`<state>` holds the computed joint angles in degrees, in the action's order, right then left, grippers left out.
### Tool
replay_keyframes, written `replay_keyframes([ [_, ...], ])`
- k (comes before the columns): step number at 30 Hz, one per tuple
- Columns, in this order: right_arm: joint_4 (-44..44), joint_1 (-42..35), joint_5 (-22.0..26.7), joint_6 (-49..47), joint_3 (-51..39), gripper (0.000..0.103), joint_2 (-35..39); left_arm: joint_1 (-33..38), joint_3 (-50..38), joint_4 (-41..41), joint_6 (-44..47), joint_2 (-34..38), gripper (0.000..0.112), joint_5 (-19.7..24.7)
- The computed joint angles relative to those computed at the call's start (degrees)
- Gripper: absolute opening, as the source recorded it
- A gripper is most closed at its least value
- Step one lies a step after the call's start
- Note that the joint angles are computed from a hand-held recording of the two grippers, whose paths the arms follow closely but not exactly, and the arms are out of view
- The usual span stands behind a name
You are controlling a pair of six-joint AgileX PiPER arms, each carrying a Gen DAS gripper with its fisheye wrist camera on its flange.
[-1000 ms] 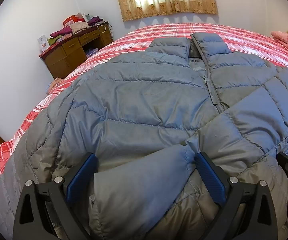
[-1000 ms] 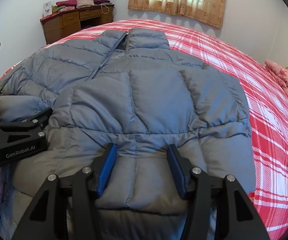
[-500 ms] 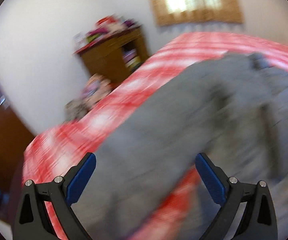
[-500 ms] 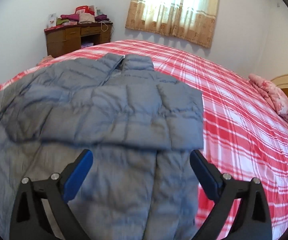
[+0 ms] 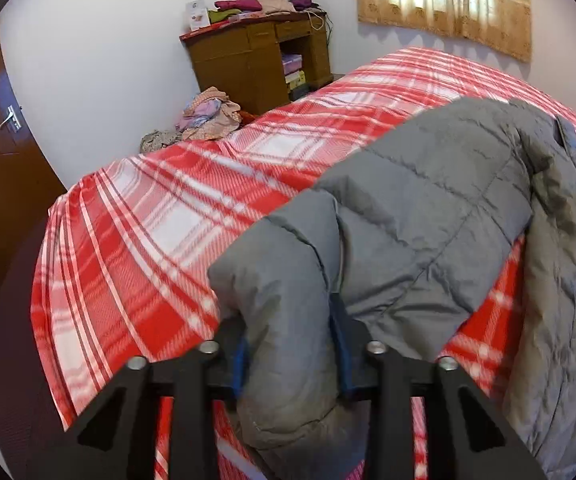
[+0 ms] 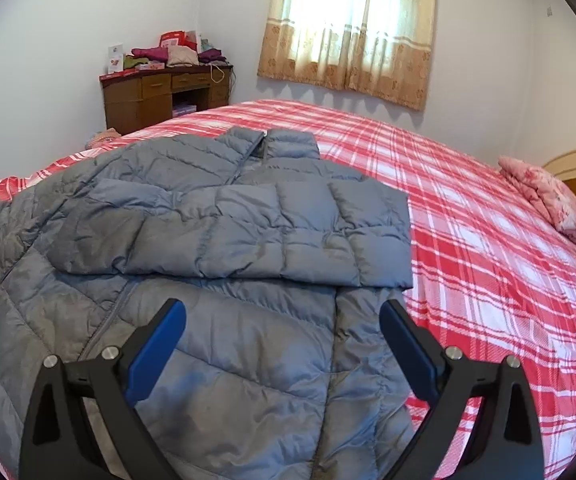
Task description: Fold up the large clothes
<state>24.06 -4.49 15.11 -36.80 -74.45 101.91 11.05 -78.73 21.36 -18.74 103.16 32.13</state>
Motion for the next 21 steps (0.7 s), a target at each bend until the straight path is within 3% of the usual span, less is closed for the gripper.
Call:
replay_keyframes([
  [1,0.3,-0.4,-0.4,-0.3,0.3,0.099,-0.1,-0.2,-3.0,3.0,-1.9,0.9,0.016,1.7],
  [4,-1.8,-1.6,-0.9,2.2,0.0,0.099,0.2,-1.7,-7.6,17.0,-12.5,1.2,0.015,3.0],
  [10,2.0,-4.8,0.4,2.0,-2.5,0.099,1.8,-8.2,-15.6,29.4,-18.0,0.3,0.015,5.8],
  [15,3.8,-5.8,1.8,2.1,-3.6,0.099,2.5,-16.5,-19.8,29.5,-17.3,0.0,0.014,6.0],
  [21,8.6,-7.1,2.1,-3.1,-2.8,0.099,1.7,-28.2,-25.7,28.0,-15.1,5.0,0.014,7.3],
])
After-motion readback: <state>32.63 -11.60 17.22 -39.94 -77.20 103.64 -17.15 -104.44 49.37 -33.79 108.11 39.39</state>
